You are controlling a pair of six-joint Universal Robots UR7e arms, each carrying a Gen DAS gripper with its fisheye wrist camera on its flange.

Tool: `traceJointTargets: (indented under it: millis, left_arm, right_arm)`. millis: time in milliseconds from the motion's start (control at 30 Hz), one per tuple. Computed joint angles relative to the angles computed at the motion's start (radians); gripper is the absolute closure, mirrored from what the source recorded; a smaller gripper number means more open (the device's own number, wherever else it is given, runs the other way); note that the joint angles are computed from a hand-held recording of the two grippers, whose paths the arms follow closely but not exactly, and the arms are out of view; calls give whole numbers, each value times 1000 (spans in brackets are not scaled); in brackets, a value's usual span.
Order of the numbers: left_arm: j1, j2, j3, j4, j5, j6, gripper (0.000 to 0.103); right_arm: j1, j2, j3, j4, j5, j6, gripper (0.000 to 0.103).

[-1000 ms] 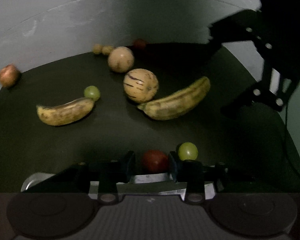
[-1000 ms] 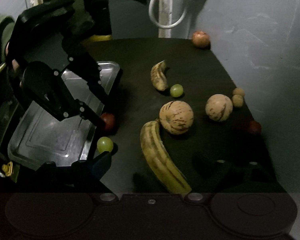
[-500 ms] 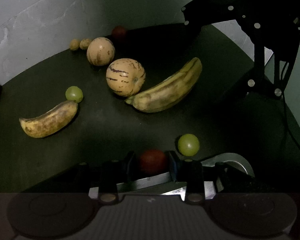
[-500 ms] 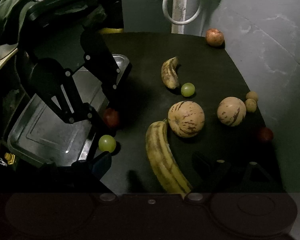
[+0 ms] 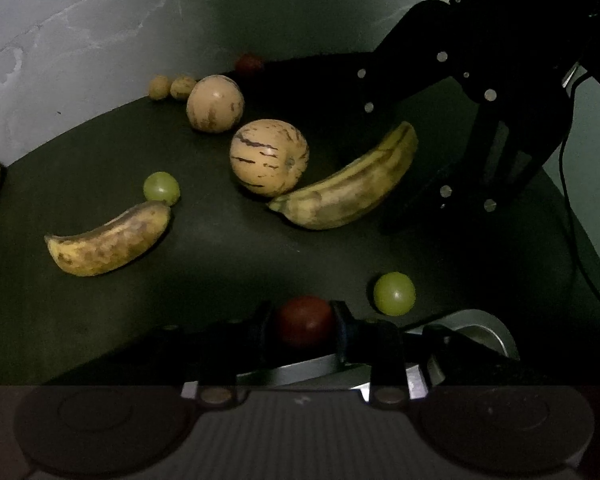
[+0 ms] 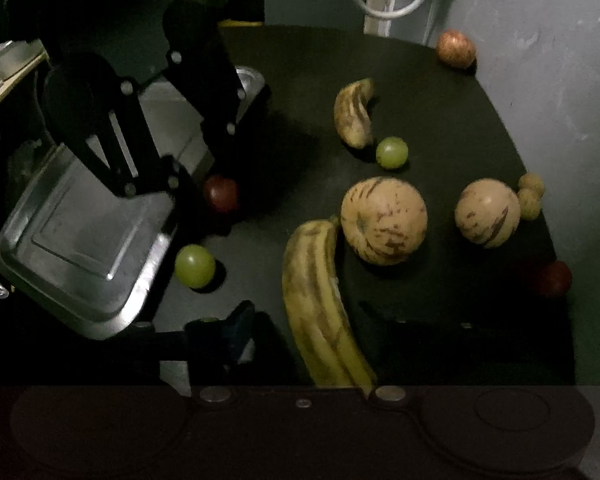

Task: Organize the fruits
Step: 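Reach the left tool to the red tomato while the right tool reaches the large banana, then close the left tool on the red tomato while the right tool grasps the banana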

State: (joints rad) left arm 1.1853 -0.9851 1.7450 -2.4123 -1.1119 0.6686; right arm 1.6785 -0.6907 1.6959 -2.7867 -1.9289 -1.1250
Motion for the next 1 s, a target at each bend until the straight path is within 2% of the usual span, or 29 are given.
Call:
traceJointTargets:
  millis: [100,133,167,233,300,533,833,1000]
  left_arm:
    - [0,-3,7,-13,3,10,71]
    - [0,-4,10,-17,3,13,71]
    - [0,-5,12,-23,2,15,71]
    - [0,-8,22,-40,3,14,72]
    - [-1,-12,30,-57,7,4,72]
    - [-10,-32,66,-124,25,-59,72]
    - [-49,-60,133,-269,61,-204,72]
    - [-90,-96,211,-387,120,-307,72]
  right_arm:
    - [-1,7,-11,9,-8,5,51]
    - [-1,8,-13,4,-7,6,54]
    - [-2,10,-16,-2,-8,13,62]
    - [-3,8,-27,22,-5,33,63]
    - [0,9,-21,10,-10,16,64]
    - [-3,-16,7,14,8,84,66]
    - [-11,-88,114,-106,84,260,68]
    - [-12,-133,190,-213,137,373,68]
